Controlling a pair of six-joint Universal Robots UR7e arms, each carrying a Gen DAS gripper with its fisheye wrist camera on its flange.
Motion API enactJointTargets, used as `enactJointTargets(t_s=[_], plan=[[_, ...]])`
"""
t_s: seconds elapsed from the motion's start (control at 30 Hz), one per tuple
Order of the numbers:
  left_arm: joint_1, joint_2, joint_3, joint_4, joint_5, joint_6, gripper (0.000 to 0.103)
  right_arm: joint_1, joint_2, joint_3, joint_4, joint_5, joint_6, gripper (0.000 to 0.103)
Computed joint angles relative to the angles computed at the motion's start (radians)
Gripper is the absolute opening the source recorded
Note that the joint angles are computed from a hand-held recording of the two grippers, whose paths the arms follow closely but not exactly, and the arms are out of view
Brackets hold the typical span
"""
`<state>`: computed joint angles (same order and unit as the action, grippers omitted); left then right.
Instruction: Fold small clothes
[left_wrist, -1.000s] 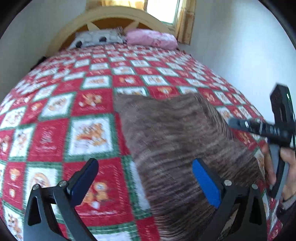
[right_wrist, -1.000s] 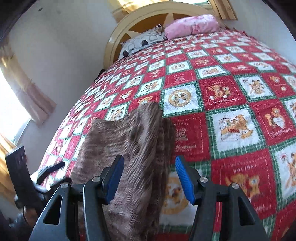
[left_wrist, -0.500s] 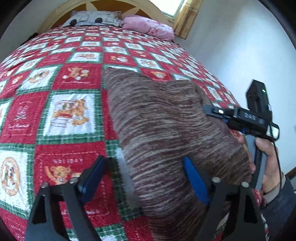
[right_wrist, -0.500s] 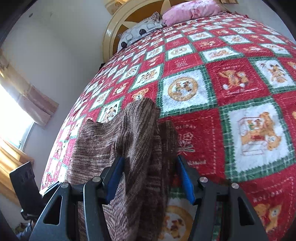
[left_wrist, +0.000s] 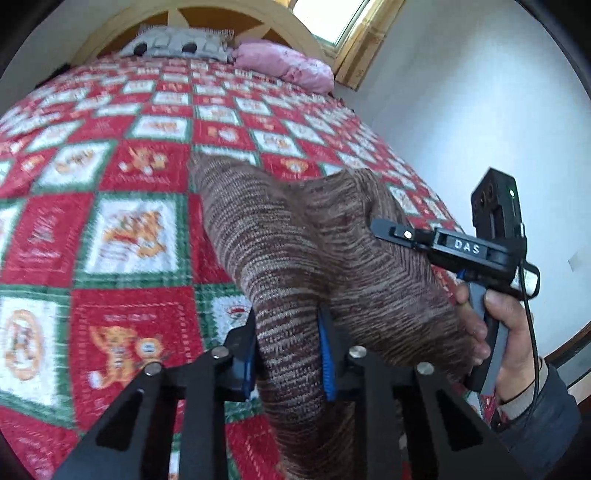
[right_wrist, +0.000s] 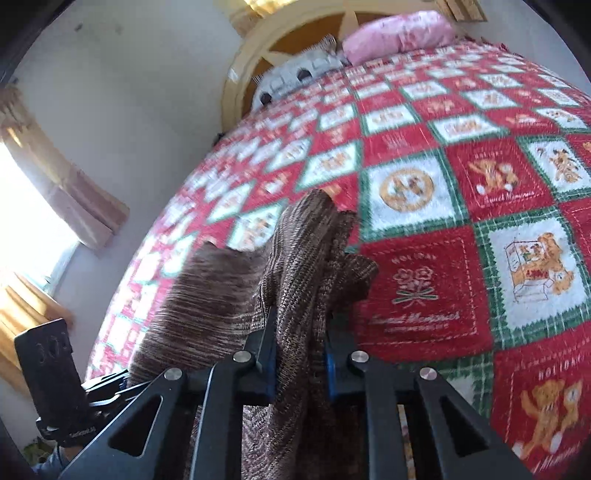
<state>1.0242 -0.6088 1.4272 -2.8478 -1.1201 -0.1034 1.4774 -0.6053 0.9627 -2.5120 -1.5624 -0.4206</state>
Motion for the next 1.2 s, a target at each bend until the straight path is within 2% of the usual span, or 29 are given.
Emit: enactJointTargets(t_s=[0.07,0.37,0.57,0.73,0.93,1.2], plan=[[-0.013,-0.035,0.048,-0.041,0.002,0.009,0.027,0.004,-0.033,0.062,-0.051,0.018,-0.001,0.018],[-0.099,-0.212,0.312,-0.239,0.134,0.100,0.027,0.062,-0.151,0.302,-0.201,0.125,-0.013,0.018],[-0.130,-0.353,0.500,-0.322,0.186,0.053,0.027,0.118,-0.188,0.426,-0.233,0.150,-0.035,0.018],[-0.168,-0.459,0.639,-0.361,0.264,-0.004,0.027,0.152,-0.176,0.493,-0.247,0.194,-0.026,0.018],[-0.193,-0.562,0.766,-0.384,0.334,-0.064,0.027,0.191,-0.133,0.537,-0.256,0.200,-0.009,0.018],[-0.153,-0.668,0.886,-0.376,0.355,-0.146,0.027,0.235,-0.055,0.530,-0.234,0.171,0.007,0.018]])
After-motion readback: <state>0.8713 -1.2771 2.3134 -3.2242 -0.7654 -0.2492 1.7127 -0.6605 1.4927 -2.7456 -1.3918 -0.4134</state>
